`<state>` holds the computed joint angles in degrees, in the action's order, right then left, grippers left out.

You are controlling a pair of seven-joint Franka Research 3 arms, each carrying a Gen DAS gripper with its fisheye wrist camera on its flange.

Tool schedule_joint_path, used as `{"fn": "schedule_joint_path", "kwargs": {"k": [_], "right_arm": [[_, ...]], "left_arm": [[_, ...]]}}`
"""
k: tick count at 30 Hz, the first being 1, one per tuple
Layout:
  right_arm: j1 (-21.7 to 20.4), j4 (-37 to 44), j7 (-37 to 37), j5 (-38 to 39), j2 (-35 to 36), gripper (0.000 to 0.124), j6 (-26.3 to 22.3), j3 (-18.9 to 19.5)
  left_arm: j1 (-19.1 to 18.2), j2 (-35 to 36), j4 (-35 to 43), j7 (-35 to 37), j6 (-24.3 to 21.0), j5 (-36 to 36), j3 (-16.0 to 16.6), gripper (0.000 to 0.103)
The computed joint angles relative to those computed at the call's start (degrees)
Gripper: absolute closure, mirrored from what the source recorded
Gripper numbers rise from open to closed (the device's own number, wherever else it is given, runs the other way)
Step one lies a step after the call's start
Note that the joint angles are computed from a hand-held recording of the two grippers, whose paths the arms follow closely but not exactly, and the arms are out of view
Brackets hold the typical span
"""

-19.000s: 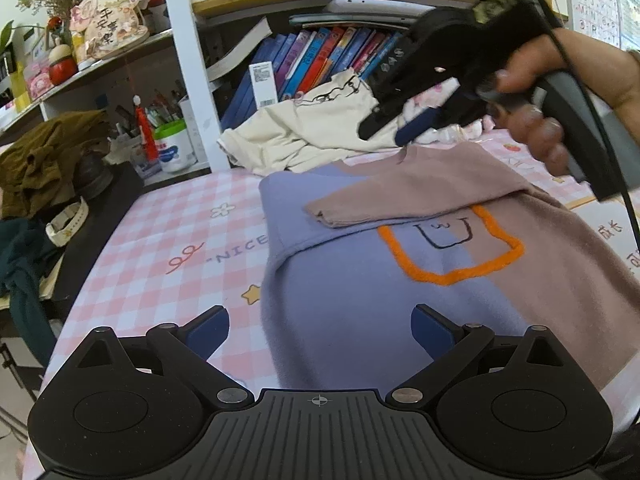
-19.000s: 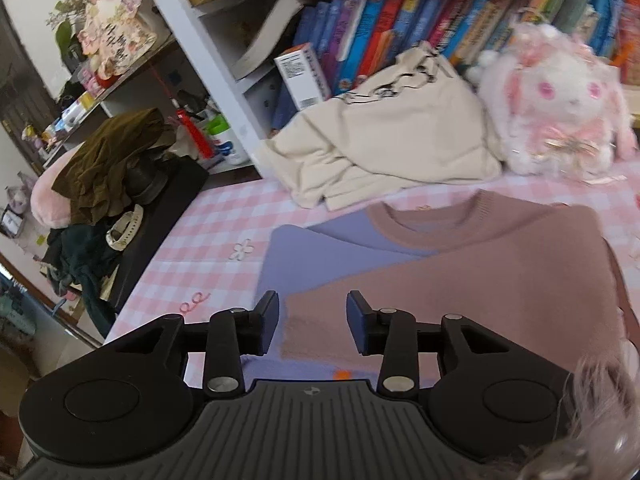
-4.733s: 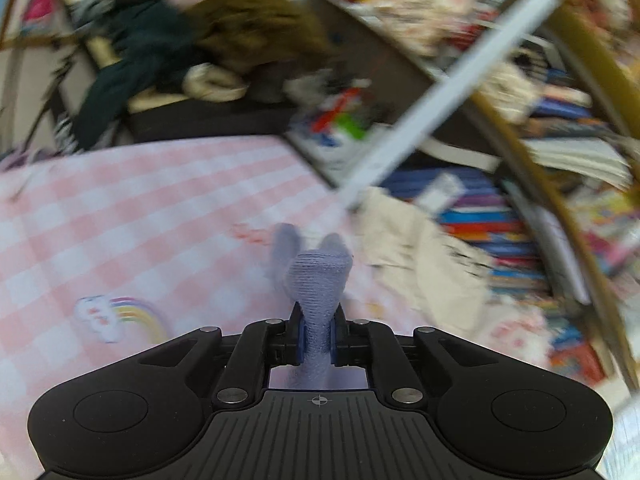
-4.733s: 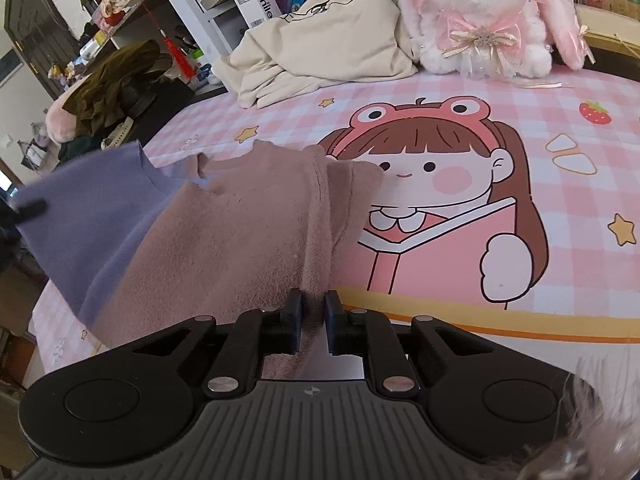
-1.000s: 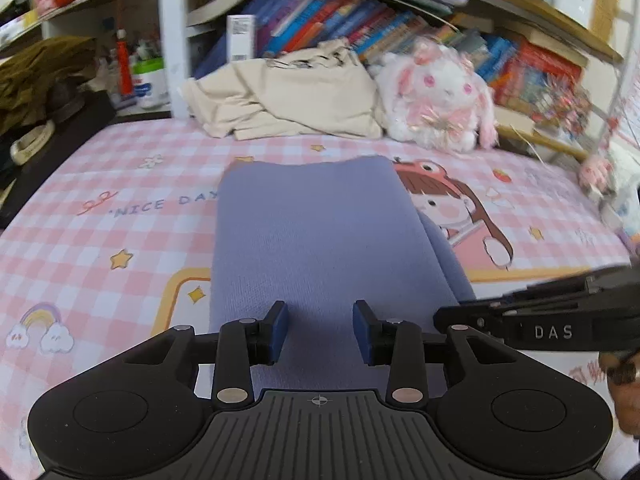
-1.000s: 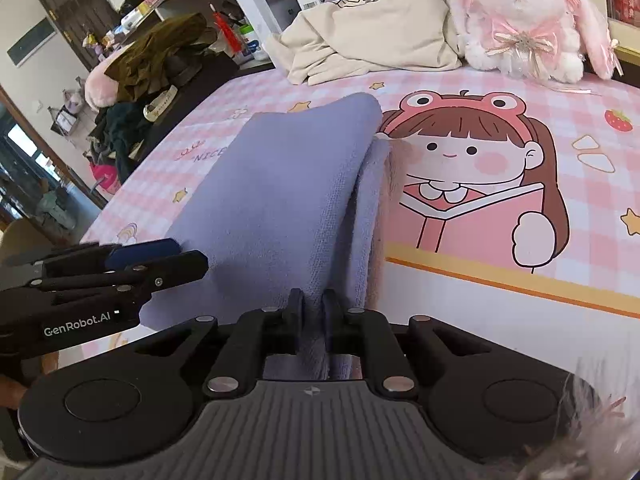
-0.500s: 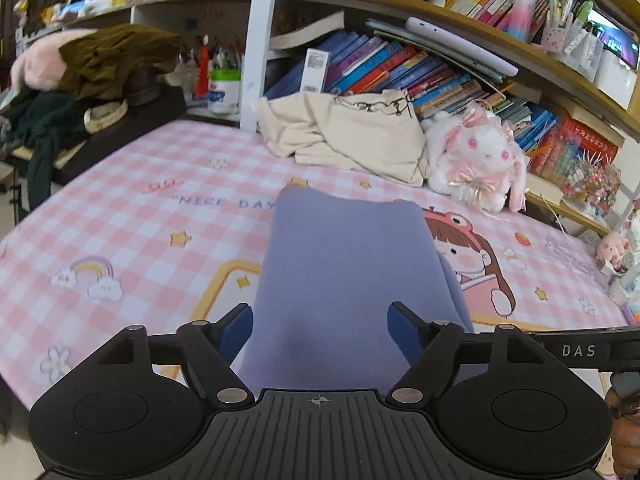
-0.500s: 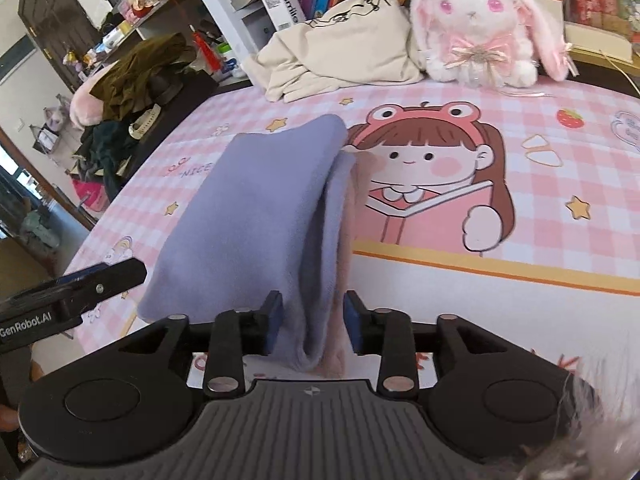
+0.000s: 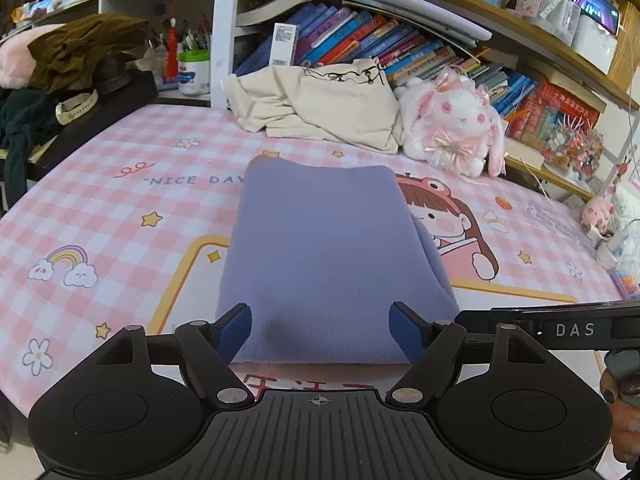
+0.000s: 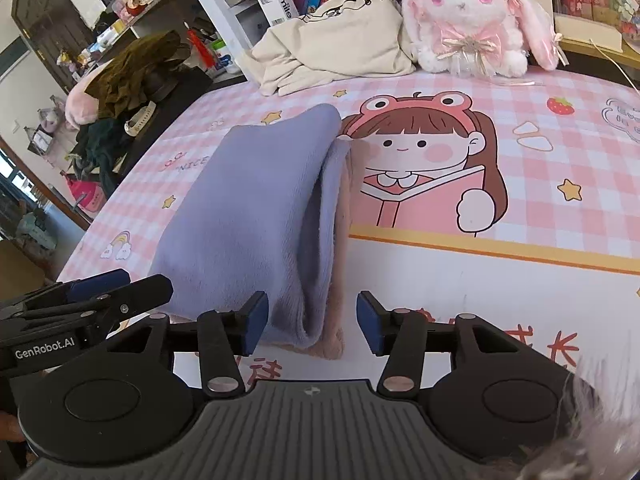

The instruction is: Fold clothes

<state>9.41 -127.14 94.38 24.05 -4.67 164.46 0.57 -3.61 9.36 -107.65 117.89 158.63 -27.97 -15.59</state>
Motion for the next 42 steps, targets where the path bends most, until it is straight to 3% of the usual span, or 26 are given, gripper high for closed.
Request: {"fn": "schedule_joint_path", "kwargs": {"k": [5,8,10,12,20,28,31,32,35,39,41,42], "right_arm": [[-0.7,0.5,6.1,-5.3,0.7,0.071,-0.1,0.8],[-1.1,1.4,10.9,-9.2,1.5,0.059,-0.4,1.0],[-1.1,2.4,13.7,-10.9,2.3,0.048,-1.3,1.0],[-1.1,3.8,16.2,-11.4,3.4,0.046,-2.9,0.7],[-0.6,8.2,24.3,-10.6,7.9,0.049,-4.4,-0.5],[-0.6,12.6,27.4,-6.0,12.3,0.058,-3.6,-0.6],[0.4,12.3,30.0,-7.4,12.6,0.073,-2.0,-1.0],[0.8,12.1,31.2,-7.9,12.7,0.075,-1.5,-1.2],[3.9,11.5,40.2,-20.6,12.0,0.094,-0.5,-4.2],[7.5,11.6,54.7,-45.6,9.8,0.099,-2.3,-6.7],[6.5,10.9,56.5,-46.6,9.2,0.099,-3.2,-5.4],[5.7,10.4,56.5,-45.5,8.9,0.098,-3.4,-4.6]], "left_arm": [[0.9,1.7,2.0,0.7,-1.4,-0.6,0.0,0.025],[1.1,3.9,4.8,-2.1,-3.2,1.7,0.7,0.023],[1.9,6.0,7.7,-4.2,-5.6,2.2,0.7,0.022],[3.3,8.4,11.4,-5.6,-9.5,1.2,0.3,0.021],[8.4,21.6,30.4,-12.9,-29.7,-3.9,-1.6,0.024],[8.0,33.4,48.3,-12.6,-40.6,-0.4,-3.1,0.023],[7.6,37.5,55.1,-12.5,-44.9,0.7,-3.7,0.025],[7.6,37.7,55.6,-11.8,-45.2,1.0,-3.9,0.031],[7.5,37.9,56.1,-9.5,-45.6,1.8,-4.4,0.044],[7.5,29.1,43.4,3.6,-36.8,3.0,-4.7,0.051],[7.2,29.0,43.6,5.5,-37.5,3.1,-4.5,0.049],[7.0,30.6,46.2,4.0,-40.0,3.0,-4.1,0.048]]}}
